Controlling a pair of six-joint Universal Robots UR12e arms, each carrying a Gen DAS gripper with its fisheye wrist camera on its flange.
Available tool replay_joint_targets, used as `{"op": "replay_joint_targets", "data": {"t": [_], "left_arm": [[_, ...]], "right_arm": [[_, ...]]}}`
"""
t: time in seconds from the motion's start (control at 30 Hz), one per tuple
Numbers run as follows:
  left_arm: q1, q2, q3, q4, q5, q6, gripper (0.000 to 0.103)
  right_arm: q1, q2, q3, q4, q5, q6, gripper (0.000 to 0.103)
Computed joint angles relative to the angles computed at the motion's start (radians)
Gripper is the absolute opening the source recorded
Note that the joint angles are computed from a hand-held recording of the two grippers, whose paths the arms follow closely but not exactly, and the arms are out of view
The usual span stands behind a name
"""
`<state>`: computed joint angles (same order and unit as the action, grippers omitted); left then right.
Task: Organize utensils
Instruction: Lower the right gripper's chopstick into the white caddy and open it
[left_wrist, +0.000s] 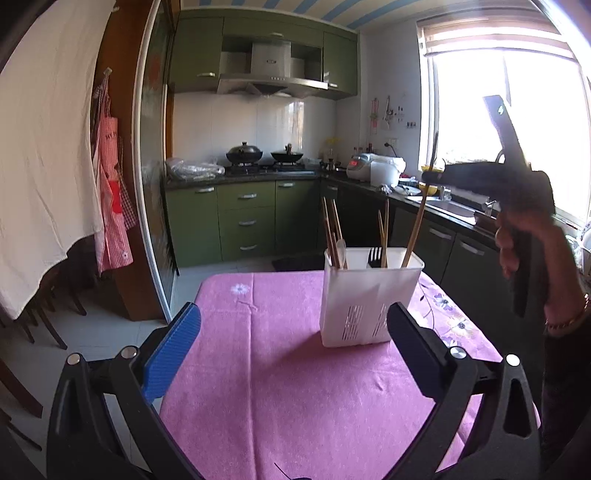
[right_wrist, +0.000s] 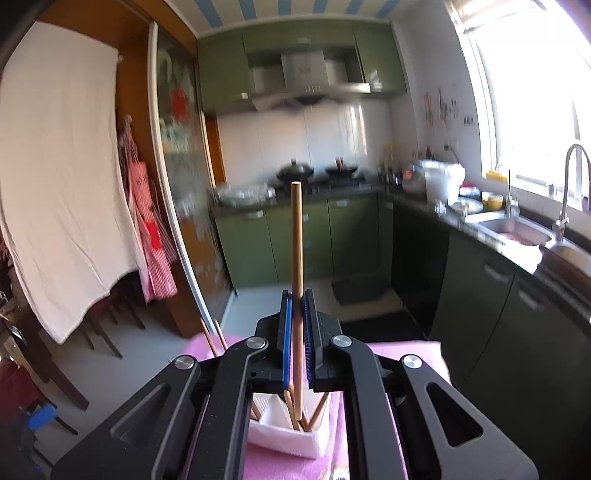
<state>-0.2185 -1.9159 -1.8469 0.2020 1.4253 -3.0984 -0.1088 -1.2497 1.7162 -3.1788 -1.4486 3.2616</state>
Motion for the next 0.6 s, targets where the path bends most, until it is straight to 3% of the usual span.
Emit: {"op": "replay_joint_targets", "data": {"t": [0.3, 0.33, 0.5, 0.6], "left_arm": [[0.0, -0.002, -0.005, -0.013, 0.002, 0.011, 0.096], [0.0, -0.001, -0.006, -0.013, 0.003, 0.01, 0.096], [0.005, 0.003, -0.015, -0.011, 0.001, 0.01, 0.096], [0.007, 0.002, -0.02, -0.021, -0.003, 0.006, 0.096]], "right_arm": [[0.012, 0.05, -0.008, 0.084, -0.006, -0.015, 0.007], [0.013, 0.051, -0.007, 0.087, -0.003, -0.017, 0.011], [0.01, 0.01, 0.06, 0.018, 0.021, -0.014, 0.017], [0.009, -0.038, 0.142, -0.056, 0.022, -0.014, 0.03]]}}
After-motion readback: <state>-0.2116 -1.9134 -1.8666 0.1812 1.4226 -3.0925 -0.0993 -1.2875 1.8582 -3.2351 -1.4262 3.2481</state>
